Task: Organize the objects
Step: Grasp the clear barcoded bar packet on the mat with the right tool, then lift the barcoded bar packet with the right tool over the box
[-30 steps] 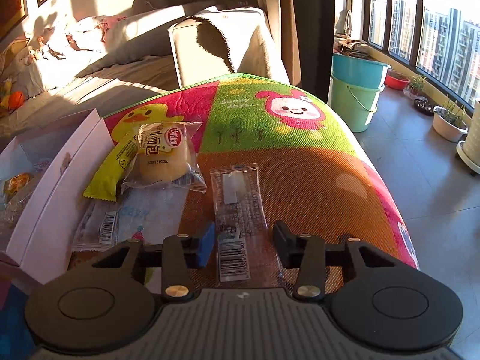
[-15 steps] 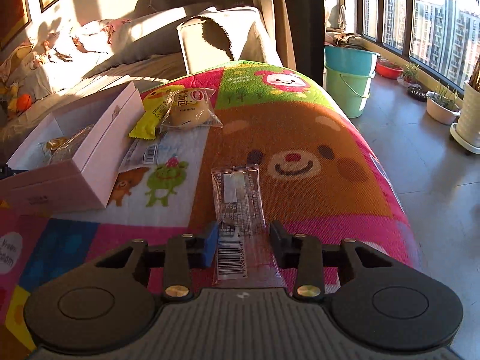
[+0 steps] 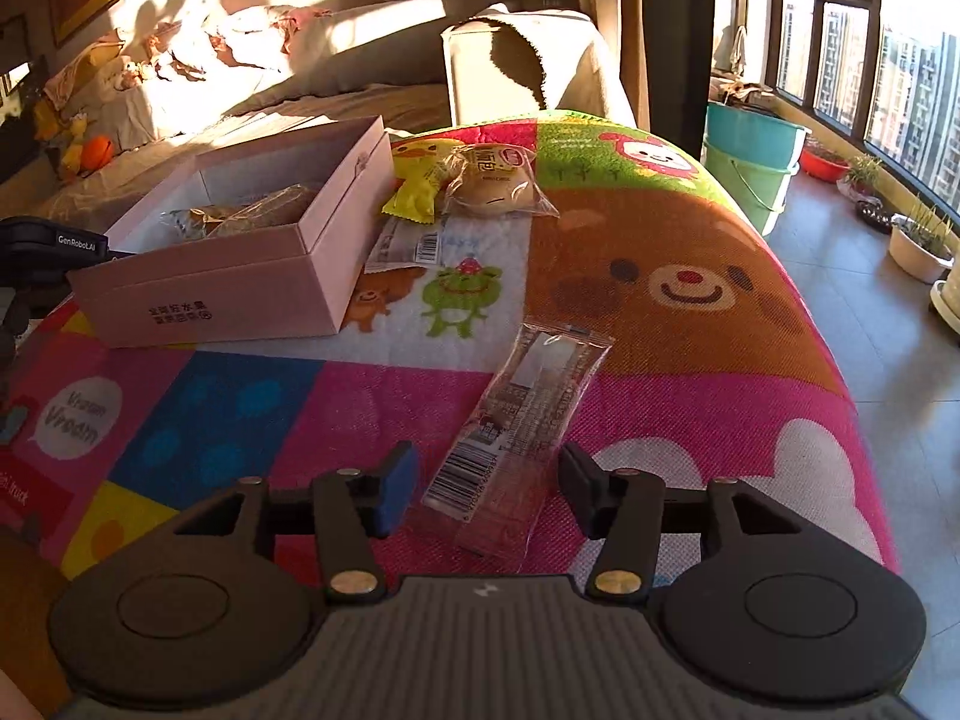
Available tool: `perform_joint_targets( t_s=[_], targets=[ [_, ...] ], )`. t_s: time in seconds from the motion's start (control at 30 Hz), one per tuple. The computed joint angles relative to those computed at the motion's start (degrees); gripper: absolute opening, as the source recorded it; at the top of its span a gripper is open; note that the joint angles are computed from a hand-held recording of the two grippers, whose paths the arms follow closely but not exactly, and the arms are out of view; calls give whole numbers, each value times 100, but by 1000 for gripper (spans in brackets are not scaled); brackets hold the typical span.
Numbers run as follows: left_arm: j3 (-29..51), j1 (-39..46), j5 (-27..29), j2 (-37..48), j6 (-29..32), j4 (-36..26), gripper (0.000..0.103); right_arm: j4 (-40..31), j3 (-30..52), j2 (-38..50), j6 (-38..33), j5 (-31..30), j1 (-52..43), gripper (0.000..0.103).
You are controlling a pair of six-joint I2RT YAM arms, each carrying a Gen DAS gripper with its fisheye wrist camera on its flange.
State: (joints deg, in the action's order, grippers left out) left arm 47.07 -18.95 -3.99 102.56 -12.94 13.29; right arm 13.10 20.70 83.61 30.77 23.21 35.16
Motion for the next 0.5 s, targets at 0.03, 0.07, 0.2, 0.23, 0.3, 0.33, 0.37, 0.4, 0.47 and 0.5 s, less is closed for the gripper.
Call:
perform_joint_targets(
  t_s=[0.03, 0.07, 0.2, 0.23, 0.3, 0.33, 0.37, 0.4, 0.47, 0.5],
  targets=[
    [-19, 8, 17, -9, -6, 20, 14, -34, 36, 23, 37, 31, 30, 56],
    [-35, 5, 17, -14, -19, 42, 14, -70, 79, 60, 65, 60, 40, 56],
    [-65, -8, 13, -12, -27, 99, 15, -333, 292, 215, 279, 188, -59, 70],
    [-68, 0, 29, -13, -23, 106, 15, -365, 348, 280, 328, 189, -108, 70],
    [-80, 24, 77, -18, -17, 124, 15, -390, 451, 418, 377, 263, -139, 70],
    [-94, 32, 97, -25, -14, 138, 15, -406, 515, 491, 384, 312, -135, 71],
    [-104, 42, 114, -31, -10, 148, 15, -414, 584, 569, 379, 337, -147, 71],
    [-110, 46, 125, -35, -14, 152, 16, -410, 649, 653, 375, 353, -159, 72],
    [-129, 53, 144, -46, -16, 165, 16, -381, 761, 807, 342, 369, -167, 76],
    [-140, 56, 153, -51, -18, 174, 16, -368, 812, 879, 319, 395, -157, 77]
  ],
)
